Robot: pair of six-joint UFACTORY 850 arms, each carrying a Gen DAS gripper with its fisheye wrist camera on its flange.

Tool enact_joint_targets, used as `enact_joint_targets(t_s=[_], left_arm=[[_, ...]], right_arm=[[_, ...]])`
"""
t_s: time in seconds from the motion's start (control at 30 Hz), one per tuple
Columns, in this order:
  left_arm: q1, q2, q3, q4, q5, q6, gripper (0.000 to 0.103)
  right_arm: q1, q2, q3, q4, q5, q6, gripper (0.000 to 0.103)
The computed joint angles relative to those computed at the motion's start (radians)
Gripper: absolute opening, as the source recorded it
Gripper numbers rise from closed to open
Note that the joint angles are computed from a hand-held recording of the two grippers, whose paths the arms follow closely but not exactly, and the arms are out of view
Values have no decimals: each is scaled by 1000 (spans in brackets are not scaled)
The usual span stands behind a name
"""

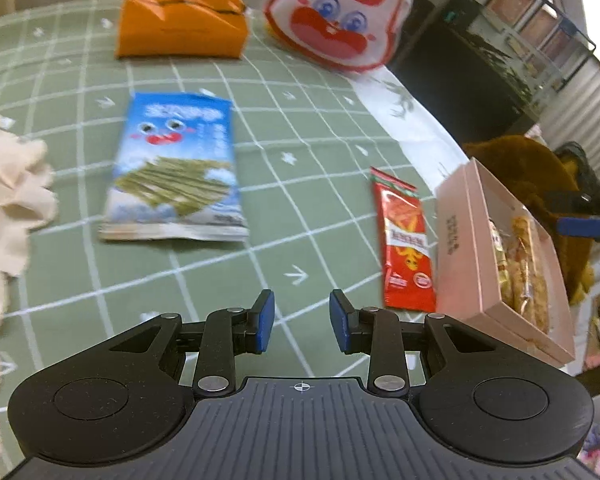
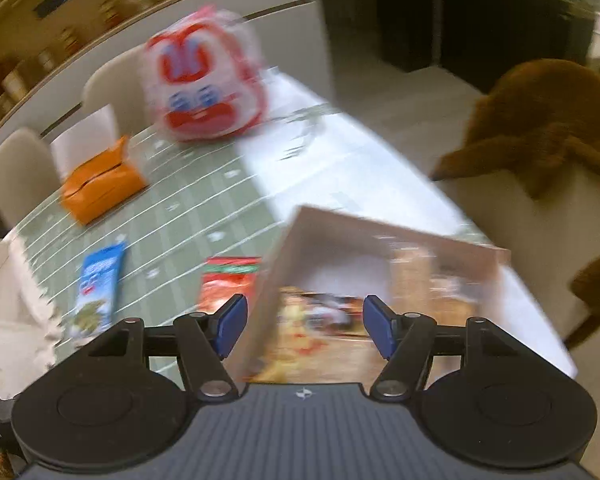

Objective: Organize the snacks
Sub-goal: 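Move the left tool over the blue seaweed bag while the right tool approaches the red spicy packet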

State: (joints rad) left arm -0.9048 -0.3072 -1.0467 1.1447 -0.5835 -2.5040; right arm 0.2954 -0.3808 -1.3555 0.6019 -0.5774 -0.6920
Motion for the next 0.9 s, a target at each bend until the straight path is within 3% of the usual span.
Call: enact_joint_targets(t_s=[0.2,0.37,0.5,0.67,0.73,0.9], left_arm=[[-7,23,-13,-168,-104,210,35],[8,59,29,-161,-87,182,35],[16,73,48,-148,-84,174,35],[35,82,69,-133,-73,157,35],[49,96,87,-106,-73,111,35],[130,110,102,-88,-91,87,35]], right_arm=[[148,-106,-95,-144,-13,139,73],[231,-238,-220,-374,-47,381,73],[248,-321,-303,-490,-88,509,72],[263,-299,-255,-527,-29,517,72],[273,-271,-213,-528,-8,468,62],[272,-181,-88,-374,20,298,59]])
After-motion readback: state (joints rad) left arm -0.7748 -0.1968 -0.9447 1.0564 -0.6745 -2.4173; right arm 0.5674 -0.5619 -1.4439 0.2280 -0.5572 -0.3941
